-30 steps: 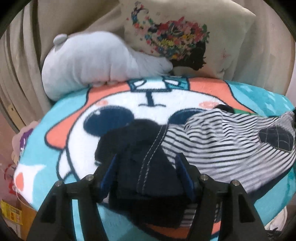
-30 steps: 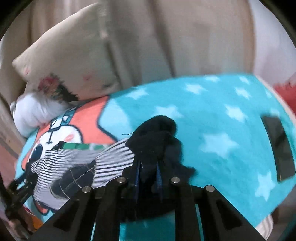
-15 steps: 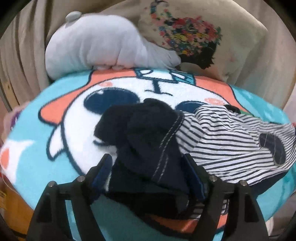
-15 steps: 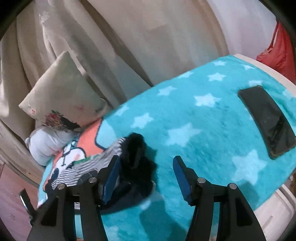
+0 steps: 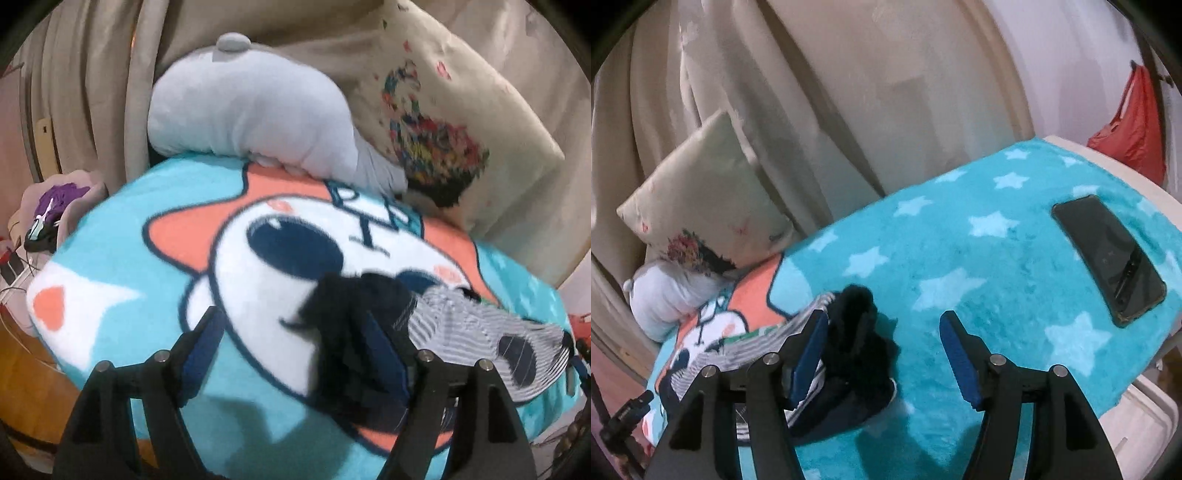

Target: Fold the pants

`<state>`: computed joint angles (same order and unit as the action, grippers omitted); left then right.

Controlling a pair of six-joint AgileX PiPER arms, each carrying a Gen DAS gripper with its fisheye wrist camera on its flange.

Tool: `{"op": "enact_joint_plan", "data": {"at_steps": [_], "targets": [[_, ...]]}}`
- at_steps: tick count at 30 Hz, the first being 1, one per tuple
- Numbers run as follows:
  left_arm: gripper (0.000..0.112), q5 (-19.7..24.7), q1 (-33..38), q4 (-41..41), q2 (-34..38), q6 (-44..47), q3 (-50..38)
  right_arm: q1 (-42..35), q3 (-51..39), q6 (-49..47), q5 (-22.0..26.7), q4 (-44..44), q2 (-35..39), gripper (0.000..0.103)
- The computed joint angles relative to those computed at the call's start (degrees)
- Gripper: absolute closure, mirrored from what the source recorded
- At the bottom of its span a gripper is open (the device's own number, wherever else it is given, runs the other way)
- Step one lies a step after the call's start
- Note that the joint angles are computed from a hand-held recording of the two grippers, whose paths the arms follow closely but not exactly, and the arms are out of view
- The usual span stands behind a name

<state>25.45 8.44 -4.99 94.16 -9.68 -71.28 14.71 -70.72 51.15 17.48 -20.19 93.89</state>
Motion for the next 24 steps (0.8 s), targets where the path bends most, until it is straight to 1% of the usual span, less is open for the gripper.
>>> {"op": "enact_joint_plan", "data": {"at_steps": [1, 3, 5, 7, 8, 9, 10, 11, 12, 13, 14, 15, 18, 20, 22, 24], "targets": [[0.035, 0.1, -0.5, 2.0, 0.2, -1.8, -0.9, 0.9, 0.1, 5.2, 0.4, -5.5, -0.6, 0.036], [0.035, 0.9, -2.0, 6.1, 1.6, -5.3, -3.0, 2.8, 0.0, 11.0, 1.0, -13.0, -1.6, 0.035], [0.035, 1.8, -3.9, 10.7, 4.4, -10.0, -5.5, 4.5, -0.9, 11.4, 1.9, -15.4, -1.6, 0.032], [0.035, 4.6, -5.1, 10.7, 8.0, -10.6, -8.9, 5.5, -1.9, 8.6, 2.1, -14.1, -1.1, 0.032], [0.049, 5.8, -4.9, 7.7, 8.8, -8.0, -9.4, 5.7, -2.3, 7.7, 2.3, -13.3, -0.7, 0.032], [0.075, 7.2, -4.7, 3.9, 9.8, -4.5, -10.4, 5.8, -2.6, 6.2, 2.4, -11.7, -0.3, 0.032], [0.078, 8.7, -5.0, 2.3, 10.5, -3.1, -11.2, 5.5, -2.8, 2.6, 1.9, -7.8, 0.0, 0.032], [0.079, 8.0, -5.4, 3.1, 9.9, -3.6, -10.1, 5.3, -2.7, 0.6, 1.7, -5.5, 0.1, 0.032], [0.083, 7.0, -6.2, 5.8, 9.0, -5.5, -9.1, 5.3, -2.8, 0.0, 1.8, -4.7, 0.2, 0.032], [0.084, 7.0, -6.6, 6.8, 8.3, -5.7, -8.5, 5.3, -3.0, 0.2, 2.2, -4.8, 0.5, 0.032], [0.086, 7.7, -6.5, 6.1, 7.6, -5.0, -8.2, 5.3, -3.1, 0.4, 2.3, -5.0, 0.7, 0.032], [0.088, 8.4, -6.1, 4.5, 7.0, -3.7, -8.0, 5.2, -3.1, 0.4, 2.4, -4.9, 0.8, 0.032], [0.090, 11.1, -4.1, -1.9, 5.2, 1.5, -7.0, 4.5, -3.1, -0.8, 2.0, -2.9, 1.3, 0.032], [0.090, 12.6, -3.5, -3.1, 4.6, 2.3, -6.5, 3.9, -3.4, -3.2, 1.7, -0.1, 1.7, 0.032], [0.090, 14.0, -4.3, 0.5, 4.8, -0.3, -6.7, 3.4, -3.5, -5.9, 1.5, 3.0, 2.0, 0.032], [0.082, 15.7, -6.1, 6.6, 5.8, -4.0, -7.5, 3.1, -3.6, -7.1, 1.6, 4.4, 2.2, 0.032]]}}
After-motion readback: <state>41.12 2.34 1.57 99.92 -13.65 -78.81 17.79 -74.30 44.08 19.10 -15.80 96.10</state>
